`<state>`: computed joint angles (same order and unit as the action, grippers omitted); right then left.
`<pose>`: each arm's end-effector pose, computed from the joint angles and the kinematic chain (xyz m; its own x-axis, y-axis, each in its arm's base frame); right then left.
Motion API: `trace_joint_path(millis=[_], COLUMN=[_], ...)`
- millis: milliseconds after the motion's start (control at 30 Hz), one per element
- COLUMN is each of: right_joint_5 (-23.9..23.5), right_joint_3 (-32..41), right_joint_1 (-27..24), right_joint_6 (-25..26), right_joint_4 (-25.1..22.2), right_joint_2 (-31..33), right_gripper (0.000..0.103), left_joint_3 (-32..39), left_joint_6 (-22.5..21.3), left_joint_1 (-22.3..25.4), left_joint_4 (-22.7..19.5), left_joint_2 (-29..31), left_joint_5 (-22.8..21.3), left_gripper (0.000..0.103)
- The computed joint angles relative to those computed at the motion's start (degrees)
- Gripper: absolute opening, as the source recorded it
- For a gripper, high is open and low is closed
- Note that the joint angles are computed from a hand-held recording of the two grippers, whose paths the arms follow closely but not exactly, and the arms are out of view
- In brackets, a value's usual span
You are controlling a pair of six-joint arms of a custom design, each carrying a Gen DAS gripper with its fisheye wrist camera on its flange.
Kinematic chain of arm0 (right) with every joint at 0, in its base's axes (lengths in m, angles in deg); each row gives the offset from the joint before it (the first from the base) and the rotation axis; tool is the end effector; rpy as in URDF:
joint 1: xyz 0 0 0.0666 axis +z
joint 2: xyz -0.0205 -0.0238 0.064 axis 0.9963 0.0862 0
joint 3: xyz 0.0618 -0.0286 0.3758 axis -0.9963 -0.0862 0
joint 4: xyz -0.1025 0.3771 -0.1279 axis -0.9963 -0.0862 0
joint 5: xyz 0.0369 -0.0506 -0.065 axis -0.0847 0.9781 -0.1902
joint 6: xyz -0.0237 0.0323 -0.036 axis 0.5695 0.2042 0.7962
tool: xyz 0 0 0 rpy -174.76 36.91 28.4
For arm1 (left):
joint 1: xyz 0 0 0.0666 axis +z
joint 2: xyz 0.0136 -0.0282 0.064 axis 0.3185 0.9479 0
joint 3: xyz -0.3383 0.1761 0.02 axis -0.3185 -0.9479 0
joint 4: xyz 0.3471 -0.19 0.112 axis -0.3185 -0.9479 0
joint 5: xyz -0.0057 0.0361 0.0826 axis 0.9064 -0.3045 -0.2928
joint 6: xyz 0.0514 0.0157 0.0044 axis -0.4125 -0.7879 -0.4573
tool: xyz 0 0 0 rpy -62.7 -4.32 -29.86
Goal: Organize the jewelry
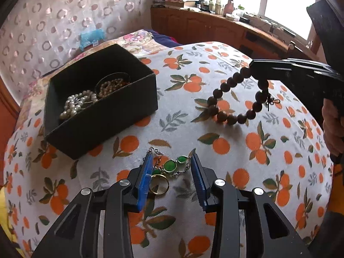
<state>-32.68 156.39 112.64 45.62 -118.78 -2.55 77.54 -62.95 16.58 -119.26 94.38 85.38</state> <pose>0.4700 0.2427 0.4198 -0.6647 0.0218 -0.7468 -0.2191 0.9500 0.2227 0.5230 -0.0330 0.4040 -0.5591 0.5933 -0.5791 0.7270 0.6866 0.0016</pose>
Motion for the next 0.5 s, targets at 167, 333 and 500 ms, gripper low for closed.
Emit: trace_joint_path(millis=[167, 333, 500], right_joint_5=[-0.10, 0.03, 0.13], right_joint_3=[0.04, 0.23, 0.27], right_joint_1=[0.13, 0.21, 0.31], right_joint_6=[-0.06, -0.07, -0.21], right_joint_4=[0.18, 0.02, 0.23], right_joint_2=[0.12, 0.26, 0.43], right_gripper=[0.015, 0.015, 0.015], left_joint_3=[0.39, 1.77, 3.65], left_joint_6=[0.42, 1.63, 4.07], left_joint_1=[0.25, 0.73, 2.10], left_joint_4=[0.38, -0.09, -0.32], left_joint_2=[0.43, 1.49, 1.38], left_joint_5=[0.26, 1.17, 4.26], left_gripper=[0.012, 0.007, 0.007])
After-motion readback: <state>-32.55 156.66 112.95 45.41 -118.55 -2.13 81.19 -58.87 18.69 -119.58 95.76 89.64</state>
